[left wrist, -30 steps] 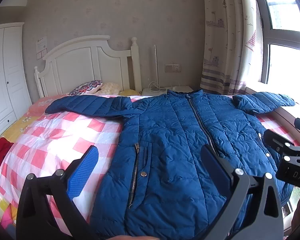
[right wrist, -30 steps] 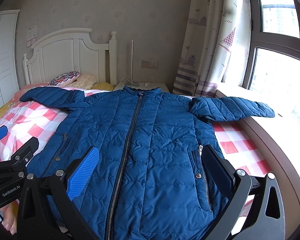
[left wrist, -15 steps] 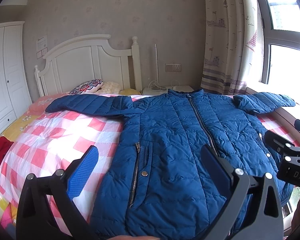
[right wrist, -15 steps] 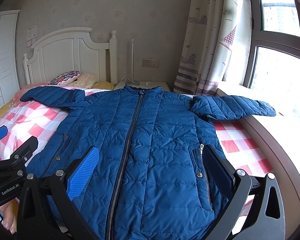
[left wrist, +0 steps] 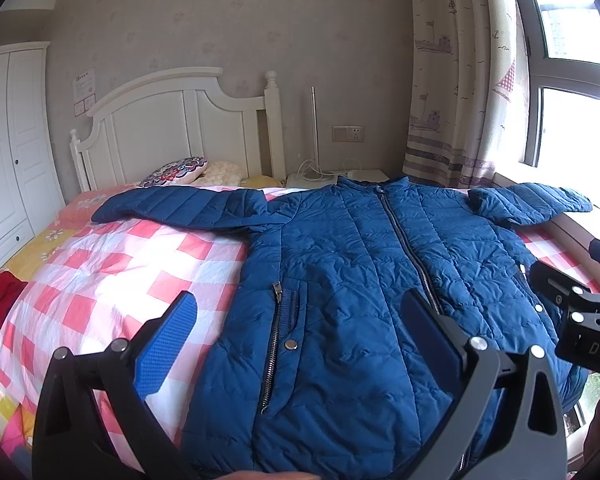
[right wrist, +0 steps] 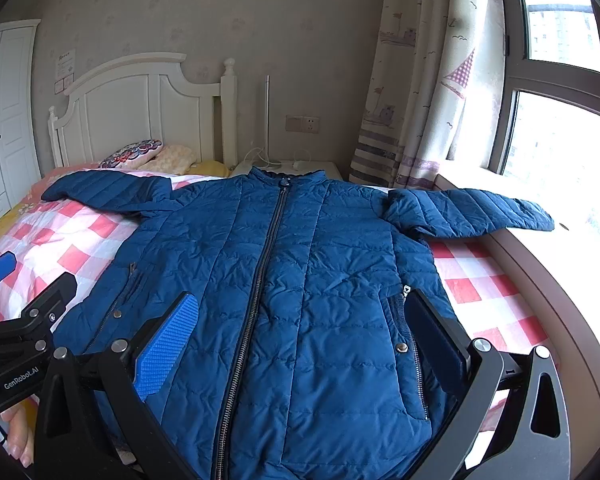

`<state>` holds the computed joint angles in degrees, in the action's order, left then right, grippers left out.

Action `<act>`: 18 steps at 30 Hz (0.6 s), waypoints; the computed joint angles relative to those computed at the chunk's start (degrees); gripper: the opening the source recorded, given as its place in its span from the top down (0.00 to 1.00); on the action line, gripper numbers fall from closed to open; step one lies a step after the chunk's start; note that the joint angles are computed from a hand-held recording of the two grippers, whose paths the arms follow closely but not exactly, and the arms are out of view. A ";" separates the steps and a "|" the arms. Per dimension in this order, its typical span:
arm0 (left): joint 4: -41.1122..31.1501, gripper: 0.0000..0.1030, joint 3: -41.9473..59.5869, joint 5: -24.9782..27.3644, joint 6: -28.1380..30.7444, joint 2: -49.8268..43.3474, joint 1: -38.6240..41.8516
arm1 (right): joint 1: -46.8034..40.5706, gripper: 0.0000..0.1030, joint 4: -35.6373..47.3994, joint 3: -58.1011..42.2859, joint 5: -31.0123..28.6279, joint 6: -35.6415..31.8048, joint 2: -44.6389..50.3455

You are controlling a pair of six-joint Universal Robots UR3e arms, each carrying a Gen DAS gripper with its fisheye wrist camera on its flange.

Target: Fold large clothes

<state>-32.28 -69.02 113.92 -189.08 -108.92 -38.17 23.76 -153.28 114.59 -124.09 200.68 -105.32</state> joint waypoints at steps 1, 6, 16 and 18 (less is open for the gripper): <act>0.08 0.02 -0.29 -0.06 0.00 0.17 0.07 | -0.05 0.04 0.03 -0.01 0.10 -0.03 -0.04; -0.40 0.02 0.99 0.10 0.00 -0.58 -0.14 | -0.07 0.04 0.13 -0.06 0.16 0.03 0.00; -0.17 0.02 0.46 0.02 0.16 -0.32 0.01 | 0.44 0.04 0.22 -0.22 -0.06 0.42 0.42; 0.14 0.02 -0.22 -0.15 0.27 0.02 0.22 | 0.26 0.04 0.20 -0.15 0.16 0.39 0.33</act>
